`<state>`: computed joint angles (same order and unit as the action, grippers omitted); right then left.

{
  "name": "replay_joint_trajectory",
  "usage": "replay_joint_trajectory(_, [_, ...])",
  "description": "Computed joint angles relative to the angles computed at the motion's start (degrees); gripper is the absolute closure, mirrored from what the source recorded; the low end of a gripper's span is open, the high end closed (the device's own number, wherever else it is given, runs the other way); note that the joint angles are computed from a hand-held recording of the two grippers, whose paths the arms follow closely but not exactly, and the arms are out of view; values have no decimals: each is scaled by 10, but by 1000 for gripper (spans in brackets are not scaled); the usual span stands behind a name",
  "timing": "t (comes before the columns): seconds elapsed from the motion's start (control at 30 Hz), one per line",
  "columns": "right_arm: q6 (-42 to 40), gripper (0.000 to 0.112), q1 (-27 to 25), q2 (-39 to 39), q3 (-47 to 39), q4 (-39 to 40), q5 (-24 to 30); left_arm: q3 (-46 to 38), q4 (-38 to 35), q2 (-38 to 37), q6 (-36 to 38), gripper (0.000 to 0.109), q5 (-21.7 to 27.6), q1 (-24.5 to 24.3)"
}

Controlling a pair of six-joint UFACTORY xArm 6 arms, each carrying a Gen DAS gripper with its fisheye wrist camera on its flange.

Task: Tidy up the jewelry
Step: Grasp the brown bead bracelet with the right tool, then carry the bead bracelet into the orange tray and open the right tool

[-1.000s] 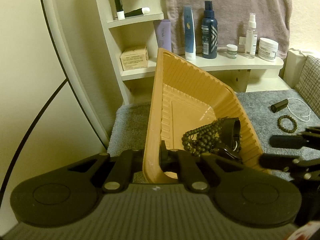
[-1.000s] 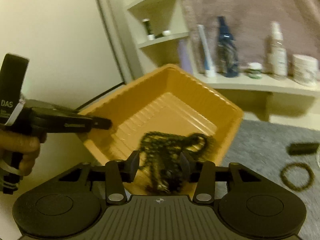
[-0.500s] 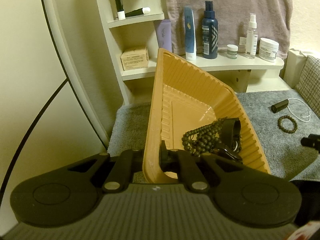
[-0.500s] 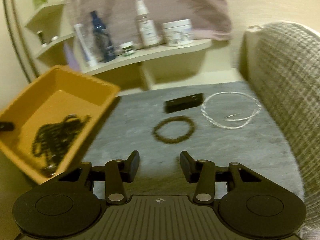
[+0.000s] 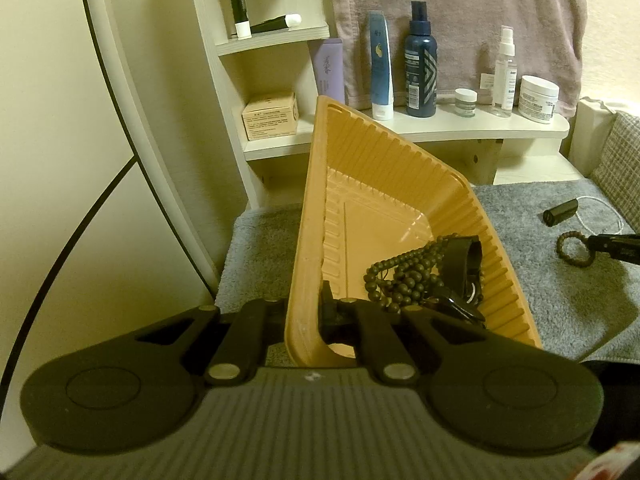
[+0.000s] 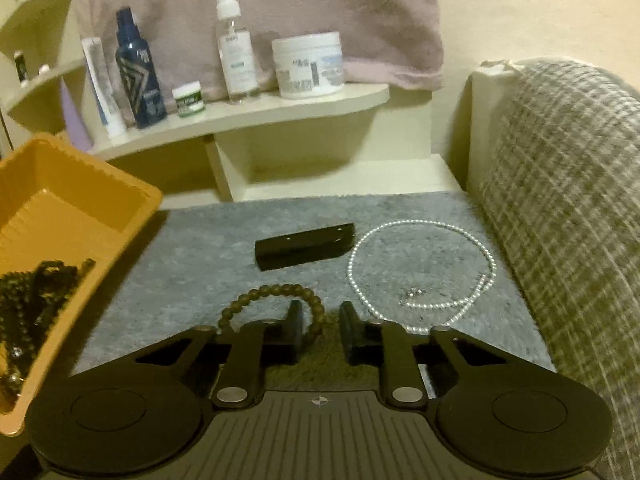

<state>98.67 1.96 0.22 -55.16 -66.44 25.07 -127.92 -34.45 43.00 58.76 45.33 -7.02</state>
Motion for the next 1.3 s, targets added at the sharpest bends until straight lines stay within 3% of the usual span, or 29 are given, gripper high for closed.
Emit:
replay_joint_trajectory(0.13, [-30, 106, 9, 7, -6, 1, 11, -1, -1, 1, 0, 103, 0, 0])
replay_joint_trajectory(0.43, [2, 107, 30, -30, -7, -44, 26, -7, -1, 5, -1, 103, 2, 0])
replay_joint_trajectory(0.7, [16, 107, 46, -37, -53, -85, 8, -2, -3, 1, -1, 103, 0, 0])
replay_joint_trajectory(1.07, [23, 107, 58, 16, -147, -106, -110, -5, -4, 3, -3, 103, 3, 1])
replay_joint_trajectory(1.3, [-28, 107, 58, 83, -202, -47, -195, -10, -5, 6, -3, 103, 6, 2])
